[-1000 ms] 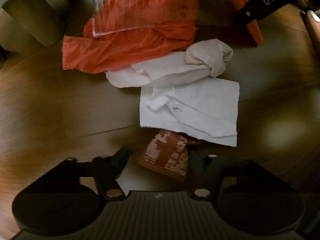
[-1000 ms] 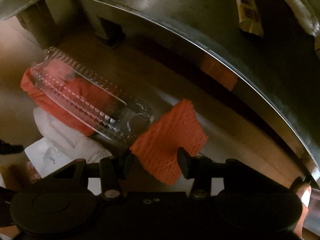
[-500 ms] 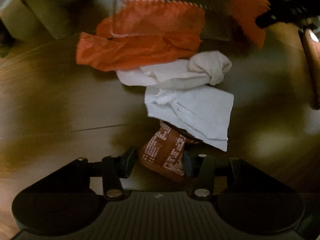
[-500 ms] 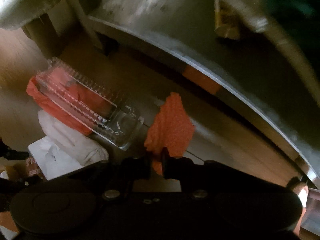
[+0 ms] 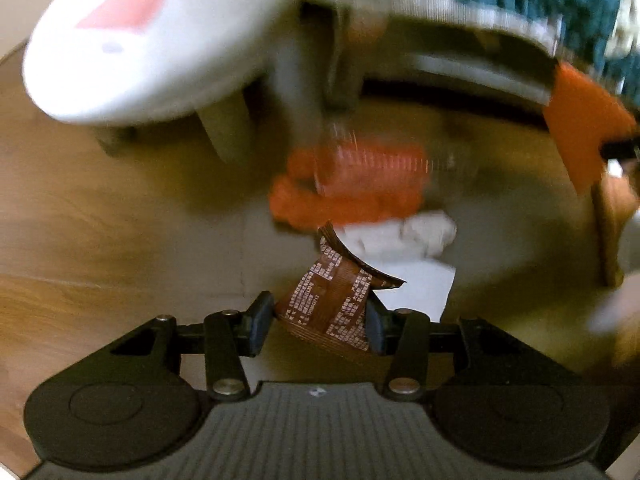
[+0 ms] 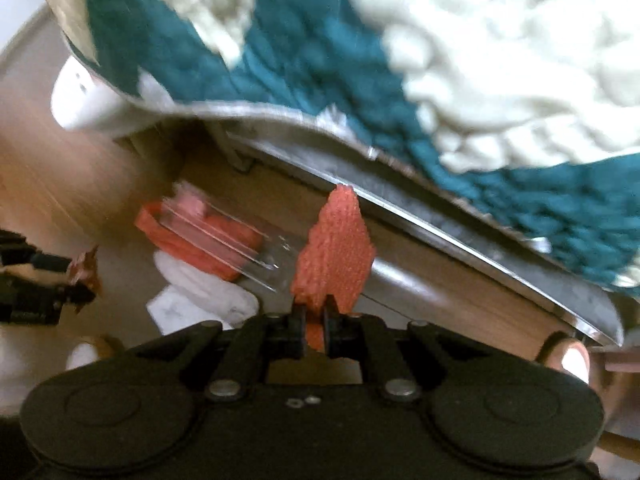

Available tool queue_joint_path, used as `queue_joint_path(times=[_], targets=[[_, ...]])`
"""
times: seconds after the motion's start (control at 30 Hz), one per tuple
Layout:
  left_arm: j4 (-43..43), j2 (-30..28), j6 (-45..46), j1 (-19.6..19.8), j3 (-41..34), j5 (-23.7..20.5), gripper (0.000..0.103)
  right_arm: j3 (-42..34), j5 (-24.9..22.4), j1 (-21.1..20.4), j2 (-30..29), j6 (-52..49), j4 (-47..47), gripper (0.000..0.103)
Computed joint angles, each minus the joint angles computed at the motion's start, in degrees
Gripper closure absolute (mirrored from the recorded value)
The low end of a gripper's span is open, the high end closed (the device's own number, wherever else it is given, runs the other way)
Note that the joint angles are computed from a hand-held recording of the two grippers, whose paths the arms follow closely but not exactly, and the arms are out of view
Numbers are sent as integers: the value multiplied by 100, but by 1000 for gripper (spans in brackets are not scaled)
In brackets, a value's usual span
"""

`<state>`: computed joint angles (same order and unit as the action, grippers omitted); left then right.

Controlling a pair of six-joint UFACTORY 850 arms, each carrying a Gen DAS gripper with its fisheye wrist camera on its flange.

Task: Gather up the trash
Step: 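Lift the brown wrapper and orange mesh net over the teal wastebasket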

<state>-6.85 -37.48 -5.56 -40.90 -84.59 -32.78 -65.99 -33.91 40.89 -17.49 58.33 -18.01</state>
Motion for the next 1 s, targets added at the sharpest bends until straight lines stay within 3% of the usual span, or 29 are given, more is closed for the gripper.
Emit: queue_joint_path(times=[0.33,0.53,0.83,1.0], targets=[[980,667,-1283,-112,-745,-175,56,-45,-351,406,1127,721,-692,95],[1744,986,-2112,-364,-1380,-551,56,-274,-572,733,1650,923,-1283,95],[2344,1323,-2924,-751,-2171,-1011,56,-848,-1400,1327,2210,813,-2156,95],[2919,1118,-3204,-1062,-3054,-1375,56,-1248,-1833,1480,2311,829,-2728,95]])
